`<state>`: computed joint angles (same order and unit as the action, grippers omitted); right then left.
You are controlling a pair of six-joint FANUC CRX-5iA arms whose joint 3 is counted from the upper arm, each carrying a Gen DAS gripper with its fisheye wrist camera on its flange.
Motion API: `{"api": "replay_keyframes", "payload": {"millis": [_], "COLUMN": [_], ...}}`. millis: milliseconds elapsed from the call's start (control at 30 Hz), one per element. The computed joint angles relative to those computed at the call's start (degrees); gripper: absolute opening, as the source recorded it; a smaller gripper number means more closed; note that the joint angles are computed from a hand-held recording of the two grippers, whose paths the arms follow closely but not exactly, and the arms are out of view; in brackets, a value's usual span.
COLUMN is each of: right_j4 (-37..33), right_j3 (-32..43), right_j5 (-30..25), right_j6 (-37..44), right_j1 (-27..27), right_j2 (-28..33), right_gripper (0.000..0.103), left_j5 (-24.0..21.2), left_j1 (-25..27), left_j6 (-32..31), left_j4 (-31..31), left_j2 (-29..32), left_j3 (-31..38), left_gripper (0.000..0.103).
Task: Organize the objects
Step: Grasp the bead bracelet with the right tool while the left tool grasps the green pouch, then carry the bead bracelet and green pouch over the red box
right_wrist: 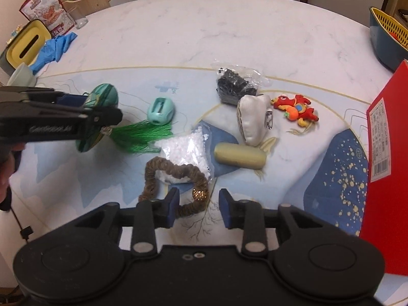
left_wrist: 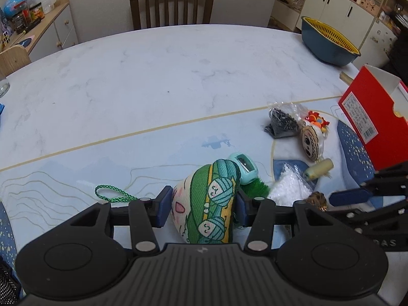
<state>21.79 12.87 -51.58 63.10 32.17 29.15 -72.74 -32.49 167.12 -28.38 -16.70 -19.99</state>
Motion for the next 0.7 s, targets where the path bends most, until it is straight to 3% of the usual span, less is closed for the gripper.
{"api": "replay_keyframes", "payload": {"millis": [167,300,467,700], "right_j4": [1.33,5.04,7.13,2.77], "right_j3": [0.30,-1.95,-4.48,-6.79], "right_j5": [-0.02,1.31,2.89,3.30], "right_j6": [0.05,-1.41,-2.85,0.48], "right_j1": [0.41,1.11,1.38,1.59], "right_j2": [1.34,1.23,-0.07,-4.45], "right_gripper": [0.031,0.013,0.013,0.013], "left_j5": [-0.76,-1.42,-3.07,-3.93], "left_j1": [-0.48,-0.95,-2.34,-3.71], "left_j6": [0.86,2.54,3.24,0.66], "left_j4": [-0.03,-0.78,-2.00,-1.17], "left_j2": [-0.24,-1.70,-2.76,-2.76], "left_j3": [0.16,-0.09,0.84,4.06], "left_gripper": [0.049,0.049,0.049,0.049]}}
